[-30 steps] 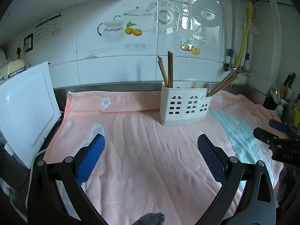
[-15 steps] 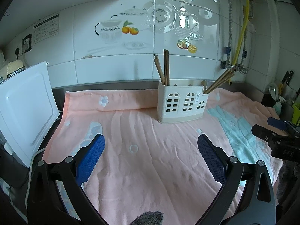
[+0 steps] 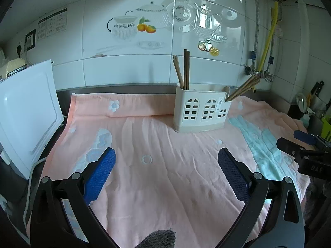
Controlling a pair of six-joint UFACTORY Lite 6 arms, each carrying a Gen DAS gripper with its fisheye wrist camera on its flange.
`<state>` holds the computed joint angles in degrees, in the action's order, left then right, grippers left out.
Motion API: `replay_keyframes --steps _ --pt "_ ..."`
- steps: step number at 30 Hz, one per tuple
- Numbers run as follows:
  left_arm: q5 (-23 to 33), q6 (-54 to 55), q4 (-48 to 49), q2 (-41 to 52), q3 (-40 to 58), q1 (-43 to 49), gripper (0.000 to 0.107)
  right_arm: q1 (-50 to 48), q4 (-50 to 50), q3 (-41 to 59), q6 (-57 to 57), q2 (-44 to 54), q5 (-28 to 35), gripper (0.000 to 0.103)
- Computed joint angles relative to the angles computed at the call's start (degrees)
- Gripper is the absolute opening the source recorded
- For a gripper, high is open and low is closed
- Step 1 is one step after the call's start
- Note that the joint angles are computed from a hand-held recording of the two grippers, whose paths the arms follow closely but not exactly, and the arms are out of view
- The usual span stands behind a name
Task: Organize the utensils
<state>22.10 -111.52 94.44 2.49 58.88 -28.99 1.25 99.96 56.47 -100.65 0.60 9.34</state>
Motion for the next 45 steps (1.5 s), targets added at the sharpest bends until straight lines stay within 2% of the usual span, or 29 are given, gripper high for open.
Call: replay_keyframes --steps 45 --pt "-1.7 2.0 -1.8 2.7 1.4 -0.7 0.098 0.1 1.9 -0.5 -1.8 1.1 0.1 0.096"
